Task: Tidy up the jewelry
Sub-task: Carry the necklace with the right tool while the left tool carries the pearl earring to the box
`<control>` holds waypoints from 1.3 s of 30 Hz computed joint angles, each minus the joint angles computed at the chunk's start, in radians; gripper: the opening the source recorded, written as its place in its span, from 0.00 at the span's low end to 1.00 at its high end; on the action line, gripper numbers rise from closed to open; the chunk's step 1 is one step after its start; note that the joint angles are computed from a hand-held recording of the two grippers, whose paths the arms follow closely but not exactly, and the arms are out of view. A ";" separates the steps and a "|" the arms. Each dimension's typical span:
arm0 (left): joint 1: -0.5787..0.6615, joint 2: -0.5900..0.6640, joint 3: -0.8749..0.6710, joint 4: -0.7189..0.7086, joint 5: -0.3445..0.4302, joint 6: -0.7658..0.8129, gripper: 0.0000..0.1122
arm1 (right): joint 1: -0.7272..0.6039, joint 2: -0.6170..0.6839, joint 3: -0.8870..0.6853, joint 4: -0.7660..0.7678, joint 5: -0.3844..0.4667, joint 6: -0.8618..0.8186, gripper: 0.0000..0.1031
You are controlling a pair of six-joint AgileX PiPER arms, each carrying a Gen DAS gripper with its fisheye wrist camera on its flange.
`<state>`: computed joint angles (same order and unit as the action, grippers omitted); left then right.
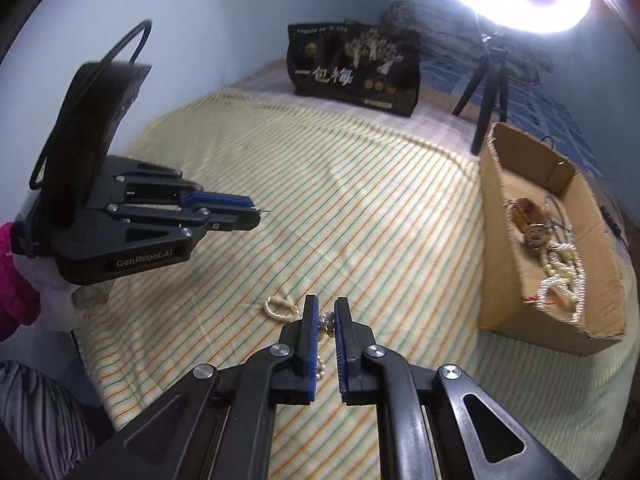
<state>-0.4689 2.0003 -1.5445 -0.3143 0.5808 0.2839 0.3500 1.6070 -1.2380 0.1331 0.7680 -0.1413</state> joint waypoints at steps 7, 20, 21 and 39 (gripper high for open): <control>-0.005 -0.035 0.010 0.005 0.003 -0.007 0.05 | -0.034 -0.064 -0.028 -0.002 0.059 -0.004 0.05; -0.035 -0.055 -0.075 0.026 0.042 -0.042 0.05 | -0.114 -0.094 -0.234 -0.024 0.224 -0.039 0.05; -0.039 -0.052 -0.090 0.029 0.047 -0.045 0.05 | -0.124 -0.092 -0.255 -0.023 0.237 -0.045 0.05; -0.109 0.199 -0.665 0.083 0.270 -0.127 0.05 | -0.295 0.140 -0.758 -0.038 0.380 -0.102 0.05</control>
